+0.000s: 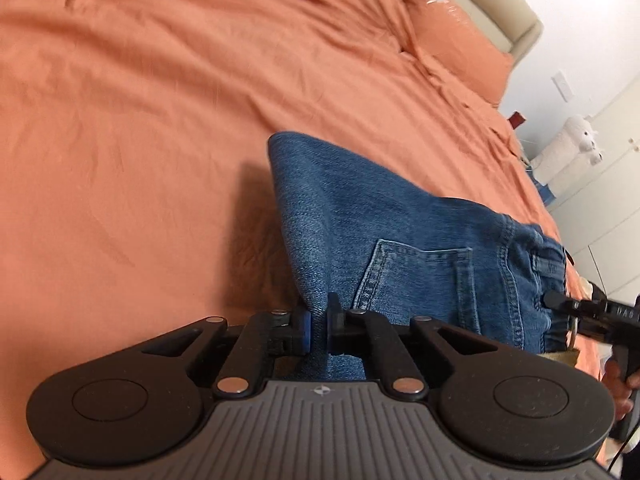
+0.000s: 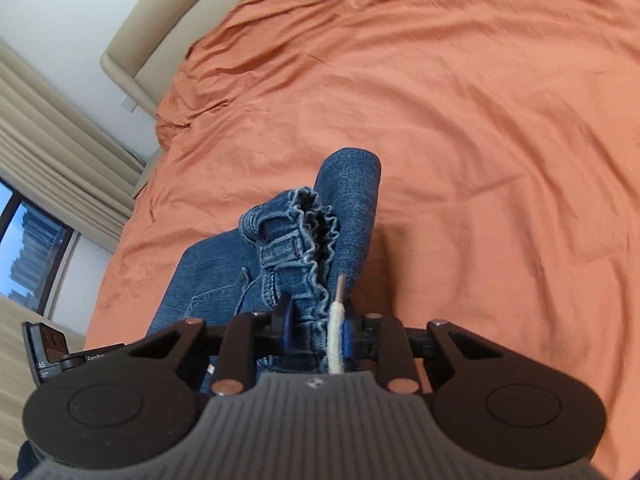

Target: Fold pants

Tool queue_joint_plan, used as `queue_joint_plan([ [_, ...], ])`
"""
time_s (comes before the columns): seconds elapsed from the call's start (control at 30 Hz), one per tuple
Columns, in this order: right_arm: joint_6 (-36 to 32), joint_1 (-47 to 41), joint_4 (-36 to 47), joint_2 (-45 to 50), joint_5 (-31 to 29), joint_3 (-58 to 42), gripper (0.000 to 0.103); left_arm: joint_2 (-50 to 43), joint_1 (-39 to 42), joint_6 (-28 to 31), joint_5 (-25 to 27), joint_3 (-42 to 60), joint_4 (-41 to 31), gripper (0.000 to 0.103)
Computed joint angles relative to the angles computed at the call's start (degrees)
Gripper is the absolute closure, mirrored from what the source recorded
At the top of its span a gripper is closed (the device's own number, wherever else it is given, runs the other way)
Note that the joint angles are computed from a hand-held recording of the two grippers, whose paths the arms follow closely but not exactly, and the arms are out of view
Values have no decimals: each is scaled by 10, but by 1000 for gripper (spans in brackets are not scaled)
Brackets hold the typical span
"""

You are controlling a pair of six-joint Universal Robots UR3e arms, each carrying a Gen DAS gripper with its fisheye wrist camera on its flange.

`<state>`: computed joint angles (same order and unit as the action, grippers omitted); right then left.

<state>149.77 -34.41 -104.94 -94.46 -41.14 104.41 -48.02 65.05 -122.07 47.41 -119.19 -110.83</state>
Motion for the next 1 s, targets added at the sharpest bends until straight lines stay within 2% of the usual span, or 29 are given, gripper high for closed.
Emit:
queue_joint_plan([
  [0.07,3,14,22,-28,-1,-12,85,12,63,80,1,44,-102,97],
  [0.2,17,48,60,-77,3,-31,85,-22,200,235,20,144,-269,97],
  [0.27,48,77,43,-97,9,-21,85,-49,252,288,27,187,-311,97],
  [0.33,99,118,-9,-103,11,-3,85,-87,285,324,33,232,-324,97],
  [0.4,179,177,-96,-85,4,9,85,-131,299,334,35,273,-312,97],
  [0.53,332,296,-279,1,-24,11,85,-213,304,307,33,309,-235,97],
  [0.67,439,396,-410,118,-80,-25,86,-258,284,247,42,262,-103,97],
  [0.8,477,452,-443,200,-131,-63,86,-296,265,201,57,213,5,96],
  [0.9,492,461,-453,222,-170,-59,85,-319,258,184,66,176,72,96],
  [1.0,495,459,-457,232,-187,-48,85,-335,253,177,77,158,101,92],
])
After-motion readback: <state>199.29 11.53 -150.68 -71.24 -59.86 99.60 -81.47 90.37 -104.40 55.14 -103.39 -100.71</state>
